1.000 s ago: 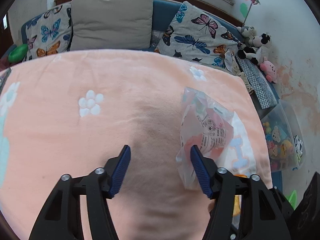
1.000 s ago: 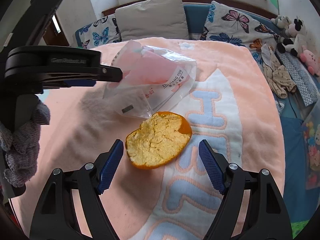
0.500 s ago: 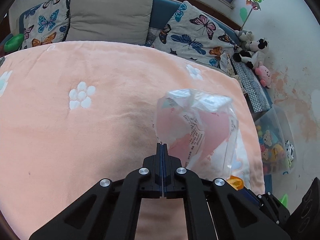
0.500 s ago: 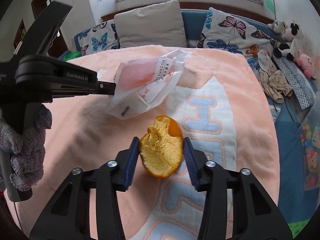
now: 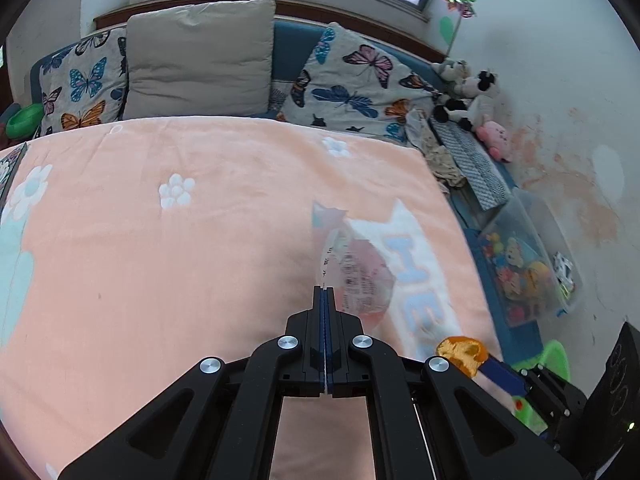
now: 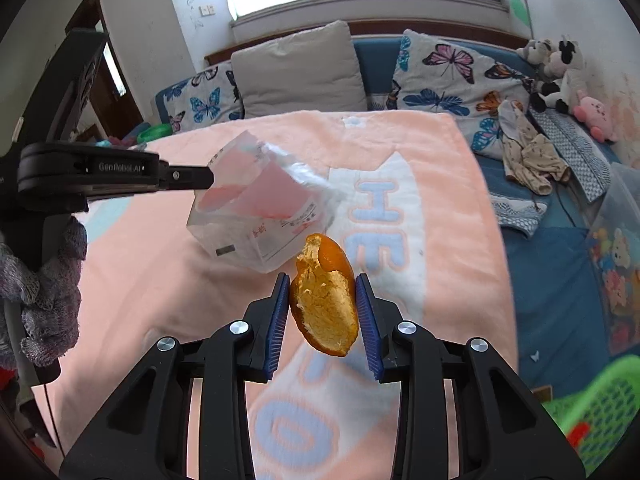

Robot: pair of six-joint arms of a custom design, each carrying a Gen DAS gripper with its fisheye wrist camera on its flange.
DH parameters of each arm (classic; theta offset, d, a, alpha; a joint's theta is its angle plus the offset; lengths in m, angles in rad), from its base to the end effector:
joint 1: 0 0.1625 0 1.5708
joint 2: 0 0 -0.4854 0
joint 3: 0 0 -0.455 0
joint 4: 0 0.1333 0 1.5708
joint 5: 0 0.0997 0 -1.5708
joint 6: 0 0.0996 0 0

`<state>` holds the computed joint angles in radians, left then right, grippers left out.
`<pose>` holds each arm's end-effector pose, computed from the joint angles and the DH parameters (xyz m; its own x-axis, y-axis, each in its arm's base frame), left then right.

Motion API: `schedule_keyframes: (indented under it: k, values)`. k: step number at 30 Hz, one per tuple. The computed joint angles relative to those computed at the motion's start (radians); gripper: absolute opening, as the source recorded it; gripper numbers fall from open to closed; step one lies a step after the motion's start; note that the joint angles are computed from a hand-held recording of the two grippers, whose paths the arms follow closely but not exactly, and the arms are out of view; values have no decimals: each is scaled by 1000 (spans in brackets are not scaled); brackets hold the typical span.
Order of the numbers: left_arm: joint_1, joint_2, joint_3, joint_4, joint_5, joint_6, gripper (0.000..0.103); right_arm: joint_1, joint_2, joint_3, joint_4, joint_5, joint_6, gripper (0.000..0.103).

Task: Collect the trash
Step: 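Grasp the clear plastic bag with the left tool while the right tool grasps the orange peel, then carry the bag and peel to the green basket and release both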

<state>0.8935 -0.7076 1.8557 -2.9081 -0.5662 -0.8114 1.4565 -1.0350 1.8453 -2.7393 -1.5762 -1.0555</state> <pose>-0.2464 -0.6533 0.0293 -0.8027 -0.4088 -0.4343 0.0485 0.6810 -0.7306 0.0532 -0.7004 0.1919 -0.5824 -0.7525 0.3076 -0.8116 0.5594 -0.1684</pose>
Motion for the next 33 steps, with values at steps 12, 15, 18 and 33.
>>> schedule_keyframes:
  k: [12, 15, 18, 33]
  values:
    - [-133, 41, 23, 16, -15, -38, 0, -98, -212, 116, 2, 59, -45, 34]
    - [-161, 65, 14, 2, -36, -40, 0, -124, -243, 131, -8, 59, -54, 34]
    - [-178, 92, -11, 3, -54, -29, 0, -155, -271, 141, -14, 58, -59, 34]
    - [-229, 249, -193, 3, -159, 72, 0, -289, -327, 123, -53, 38, -50, 34]
